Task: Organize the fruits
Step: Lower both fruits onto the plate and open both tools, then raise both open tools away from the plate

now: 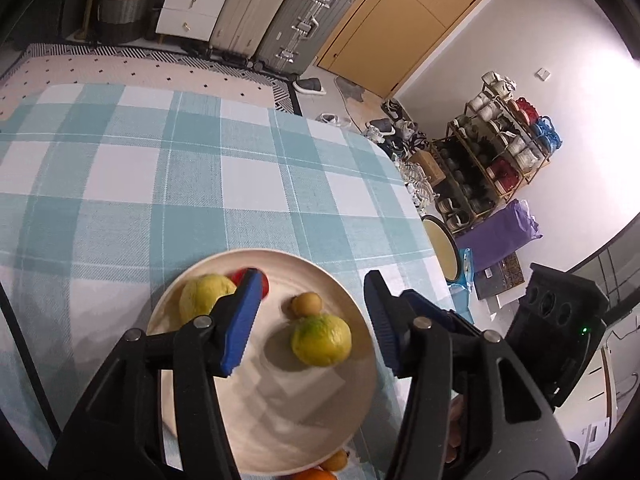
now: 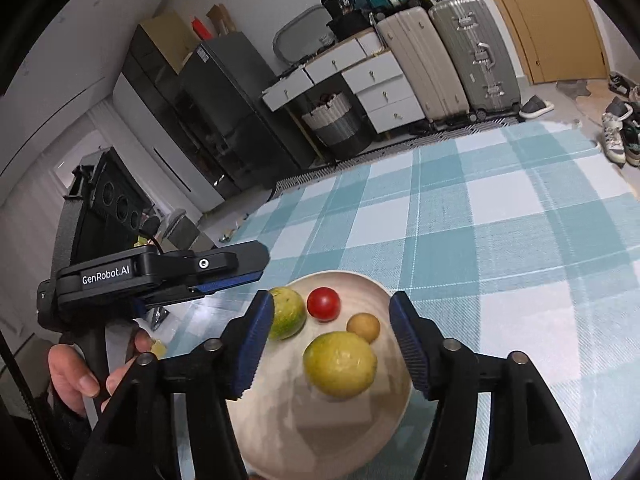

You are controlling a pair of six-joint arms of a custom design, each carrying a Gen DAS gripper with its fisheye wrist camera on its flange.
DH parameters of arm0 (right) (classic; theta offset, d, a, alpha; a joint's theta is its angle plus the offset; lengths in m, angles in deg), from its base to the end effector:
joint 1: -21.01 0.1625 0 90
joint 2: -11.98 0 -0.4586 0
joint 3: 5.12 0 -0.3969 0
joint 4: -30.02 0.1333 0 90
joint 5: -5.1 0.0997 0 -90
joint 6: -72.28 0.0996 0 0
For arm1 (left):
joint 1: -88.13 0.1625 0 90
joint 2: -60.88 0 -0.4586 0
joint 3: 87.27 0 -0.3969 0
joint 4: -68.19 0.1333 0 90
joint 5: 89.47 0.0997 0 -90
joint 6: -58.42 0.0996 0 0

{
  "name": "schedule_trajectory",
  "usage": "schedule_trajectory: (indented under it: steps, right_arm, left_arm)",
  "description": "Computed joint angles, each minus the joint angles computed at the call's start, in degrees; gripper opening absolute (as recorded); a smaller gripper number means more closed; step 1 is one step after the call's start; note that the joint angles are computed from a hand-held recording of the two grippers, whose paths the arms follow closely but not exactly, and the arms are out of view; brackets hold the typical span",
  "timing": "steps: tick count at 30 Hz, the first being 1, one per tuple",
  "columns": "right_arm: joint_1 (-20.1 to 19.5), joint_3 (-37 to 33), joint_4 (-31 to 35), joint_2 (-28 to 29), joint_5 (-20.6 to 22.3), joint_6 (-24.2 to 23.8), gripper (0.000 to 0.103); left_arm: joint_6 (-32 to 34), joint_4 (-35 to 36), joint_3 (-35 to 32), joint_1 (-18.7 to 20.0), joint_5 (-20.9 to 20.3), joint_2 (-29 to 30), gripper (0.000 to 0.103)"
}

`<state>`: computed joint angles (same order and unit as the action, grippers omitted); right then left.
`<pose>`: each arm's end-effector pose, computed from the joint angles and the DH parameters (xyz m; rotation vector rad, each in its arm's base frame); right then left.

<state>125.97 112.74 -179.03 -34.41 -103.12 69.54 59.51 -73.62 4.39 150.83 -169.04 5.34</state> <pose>0.2483 -0.5335 0.1280 0.2241 -2.6655 1.2151 -0.1878 -0.6937 0.2393 0.6972 2.9097 -0.4634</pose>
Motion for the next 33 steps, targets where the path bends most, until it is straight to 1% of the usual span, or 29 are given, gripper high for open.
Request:
schedule_trajectory:
  steps: [3, 4, 5, 7, 9, 10, 11, 14, 16, 18, 21, 22, 25, 28, 33]
  right_arm:
    - [1.46, 1.56, -1.41, -0.84, -1.34, -0.13, 0.066]
    - [1.91, 1.99, -1.94, -0.99, -1.81, -0.14, 0.070]
    - [2.37, 2.37, -2.45, -1.10, -2.33, -0.08, 0.077]
    - [3.52, 3.36, -3.73, -1.38, -3.58, 0.05, 0.084]
    - [4.62, 4.17, -4.97, -1.55, -4.57, -0.24, 0.084]
    - [5.25, 4.47, -5.24, -1.62, -5.20, -0.28, 0.084]
    - [5.76, 4.70, -5.48, -1.69, -5.80, -0.29, 0.084]
    - [7.65, 5.53, -6.46, -1.80, -7.37, -0.55, 0.086]
    - [8.69, 6.03, -6.94, -1.96, -8.09, -0.73, 0.087]
    - [9.73, 6.35, -7.32, -1.97, -8.88, -1.01, 0.088]
    - [11.16, 6.85, -8.15, -1.83, -9.80, -1.51, 0.090]
    - [11.76, 7.01, -8.50, -1.70, -10.44, -1.53, 0.091]
    - [12.99, 7.49, -9.31, -1.39, -11.20, -1.71, 0.093]
    - [14.12, 7.81, -9.58, -1.13, -12.20, -1.70, 0.095]
    - [15.77, 8.56, -10.14, -0.78, -13.97, -1.24, 0.098]
  left_arm:
    - [0.03, -2.15, 3.46, -1.34, 2.65, -2.79, 0.050]
    - [0.24, -3.07, 4.73, -1.85, 3.69, -3.70, 0.051]
    - [0.64, -4.20, 6.29, -2.51, 5.13, -4.81, 0.051]
    - [1.53, -6.83, 9.44, -3.88, 8.04, -6.92, 0.052]
    - [1.91, -8.02, 11.52, -4.82, 9.75, -8.60, 0.055]
    - [1.89, -8.46, 12.58, -5.31, 10.49, -9.53, 0.059]
    - [1.91, -8.90, 13.91, -5.97, 11.47, -10.76, 0.061]
    - [2.84, -11.81, 17.23, -7.54, 14.19, -13.44, 0.062]
    - [3.18, -13.76, 19.60, -8.75, 16.34, -15.49, 0.070]
    - [3.35, -15.23, 21.29, -9.57, 17.67, -17.05, 0.077]
    - [3.37, -17.35, 23.99, -11.27, 21.51, -19.19, 0.083]
    - [3.01, -17.21, 24.79, -11.77, 22.63, -20.02, 0.083]
    - [1.96, -15.98, 26.27, -12.43, 23.72, -21.82, 0.083]
    - [0.35, -15.11, 27.95, -13.23, 26.64, -23.60, 0.086]
    - [-0.89, -14.87, 30.16, -13.11, 27.63, -26.11, 0.087]
